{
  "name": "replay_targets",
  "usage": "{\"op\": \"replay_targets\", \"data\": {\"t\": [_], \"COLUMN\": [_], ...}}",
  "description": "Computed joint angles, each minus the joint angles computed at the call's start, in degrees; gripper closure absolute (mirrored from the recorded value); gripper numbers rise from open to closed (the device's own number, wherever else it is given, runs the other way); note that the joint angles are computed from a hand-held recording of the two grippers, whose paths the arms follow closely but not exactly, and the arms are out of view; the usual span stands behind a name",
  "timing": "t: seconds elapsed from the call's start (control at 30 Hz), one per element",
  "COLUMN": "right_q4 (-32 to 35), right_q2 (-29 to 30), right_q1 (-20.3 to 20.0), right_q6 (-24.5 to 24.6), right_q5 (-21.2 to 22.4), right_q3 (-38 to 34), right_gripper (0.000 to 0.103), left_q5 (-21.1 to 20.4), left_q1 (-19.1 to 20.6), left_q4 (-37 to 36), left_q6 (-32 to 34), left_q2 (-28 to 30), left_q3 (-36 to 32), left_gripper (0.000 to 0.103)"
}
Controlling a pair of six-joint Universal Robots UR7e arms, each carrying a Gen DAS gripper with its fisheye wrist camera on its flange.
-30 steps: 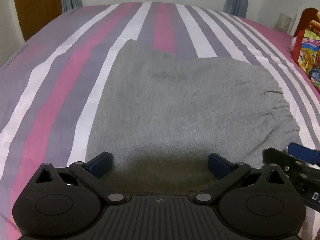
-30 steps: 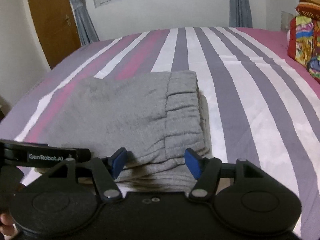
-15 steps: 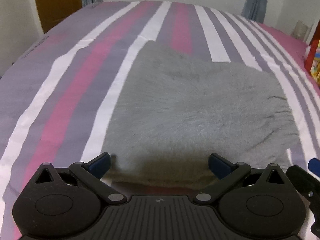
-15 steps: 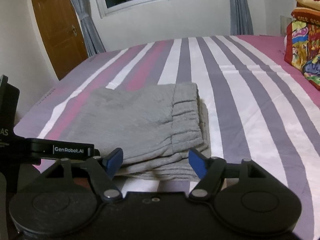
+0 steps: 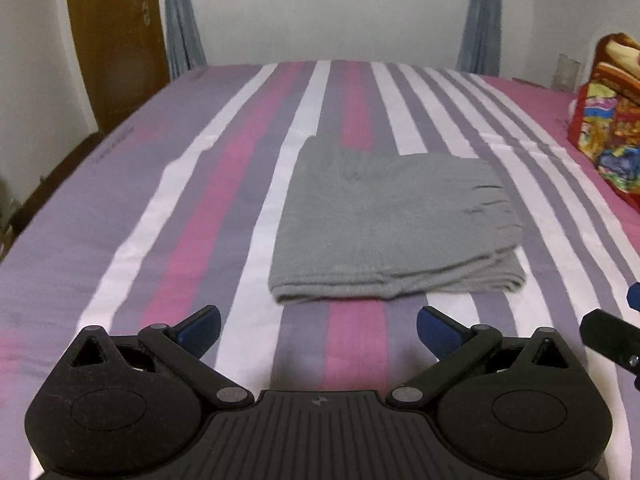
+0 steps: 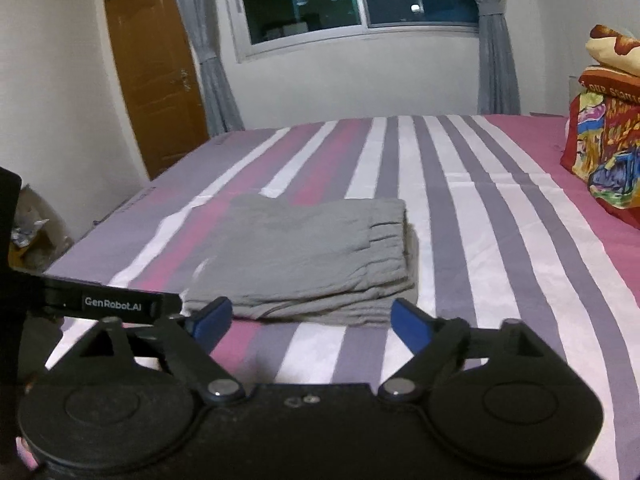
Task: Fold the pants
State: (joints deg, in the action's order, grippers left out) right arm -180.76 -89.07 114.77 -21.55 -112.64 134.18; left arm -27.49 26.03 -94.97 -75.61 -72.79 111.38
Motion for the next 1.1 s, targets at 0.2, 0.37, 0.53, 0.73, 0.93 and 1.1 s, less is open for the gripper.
{"op": "replay_targets", "data": {"t": [0.2, 0.37, 0.53, 0.73, 0.93, 1.1], "right_q4": [3.00, 5.18, -0.55, -6.43, -8.60, -9.13], "right_q2": [-6.40, -8.85, -9.08, -7.53, -7.27, -7.33], "right_q1": [5.10, 10.73, 15.81, 18.64, 18.27, 18.29], "right_q6": [3.35, 6.33, 5.20, 3.30, 3.03, 3.75], "right_q5": [-2.15, -6.78, -11.40, -16.36, -16.86, -17.37], "right_q3": [2.90, 3.19, 4.39, 4.97, 5.54, 5.72], "right_gripper": [0.000, 0.000, 0.000, 0.000, 0.000, 0.000], "left_q5": [-3.03, -5.21, -6.00, -6.48, -7.14, -6.54], "left_q1": [-7.21, -12.34, -16.79, -19.06, -19.65, -20.00], "left_q4": [14.42, 21.73, 27.32, 28.85, 28.14, 31.32], "left_q6": [-10.71, -17.44, -23.85, -24.96, -25.04, -27.67], "left_q2": [-3.39, -5.15, -5.52, -4.75, -4.47, -3.58], "left_q3": [-0.56, -1.11, -1.59, -2.10, -2.41, -3.19], "left_gripper": [0.000, 0.000, 0.000, 0.000, 0.000, 0.000]}}
